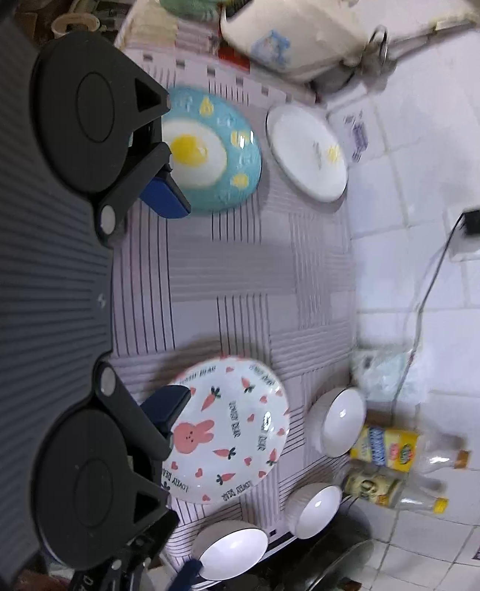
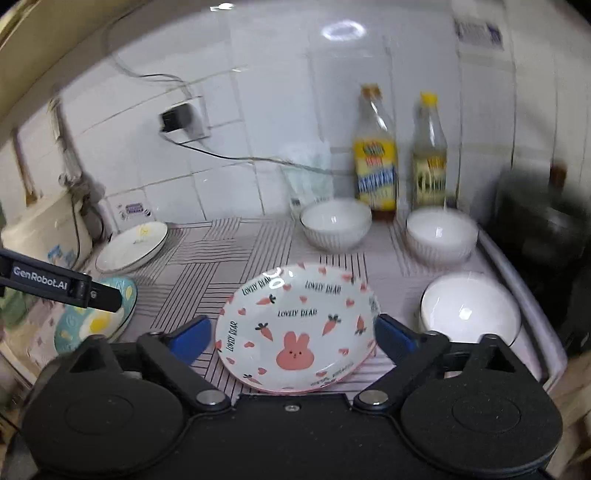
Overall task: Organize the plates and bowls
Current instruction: 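Grasp the rim of the pink bunny plate with both grippers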
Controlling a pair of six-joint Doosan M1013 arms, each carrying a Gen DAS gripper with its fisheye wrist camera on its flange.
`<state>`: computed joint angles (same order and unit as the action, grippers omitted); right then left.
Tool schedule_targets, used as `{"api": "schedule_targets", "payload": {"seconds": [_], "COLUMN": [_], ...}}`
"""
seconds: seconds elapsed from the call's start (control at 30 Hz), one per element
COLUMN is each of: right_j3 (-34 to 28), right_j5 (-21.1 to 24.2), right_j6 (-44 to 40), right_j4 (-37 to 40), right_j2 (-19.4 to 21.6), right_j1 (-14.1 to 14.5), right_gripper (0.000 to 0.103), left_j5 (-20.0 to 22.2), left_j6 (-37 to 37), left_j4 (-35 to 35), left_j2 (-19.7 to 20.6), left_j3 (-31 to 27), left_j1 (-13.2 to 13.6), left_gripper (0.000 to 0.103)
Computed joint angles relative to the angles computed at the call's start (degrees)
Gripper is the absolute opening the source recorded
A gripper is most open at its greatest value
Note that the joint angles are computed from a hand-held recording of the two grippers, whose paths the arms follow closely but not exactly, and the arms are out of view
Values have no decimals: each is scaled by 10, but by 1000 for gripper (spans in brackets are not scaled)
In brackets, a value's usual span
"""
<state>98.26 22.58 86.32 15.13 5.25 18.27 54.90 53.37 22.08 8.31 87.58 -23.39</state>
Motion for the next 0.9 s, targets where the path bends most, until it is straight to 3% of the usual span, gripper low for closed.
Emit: {"api": "schedule_targets", "payload": {"seconds": [0.1,0.43,0.5,0.6,0.67,0.73,0.8,0.9], "right_j3": [0,2,-1,-11,-7,-9,-9,-10], "right_j5": [14,15,19,36,21,26,28,30], "right_j6": [-44,-16,4,49,60,37,4,-16], "right_j4": [89,105,94,52,34,67,113,137], "right_j2": [21,61,68,80,80,83,84,87], "right_j1": [-19,-32,-34,-34,-33,-38,-43,-44], "right_gripper": [87,76,68,57,49,40,24,22], "left_j5": [-8,14,28,27,15,7,2,-7], "left_j6": [51,126,140,154,163,177,188,195], "left_j4": [-60,-96,-111,-137,-143,-161,-187,-230], "left_j2": [27,100,113,120,120,120,120,119], "left_j3": [-15,-60,-69,-72,-68,-66,-65,-62], "left_j1": [15,28,32,39,39,42,46,54], "left_gripper": [98,90,76,71,66,60,48,32]}}
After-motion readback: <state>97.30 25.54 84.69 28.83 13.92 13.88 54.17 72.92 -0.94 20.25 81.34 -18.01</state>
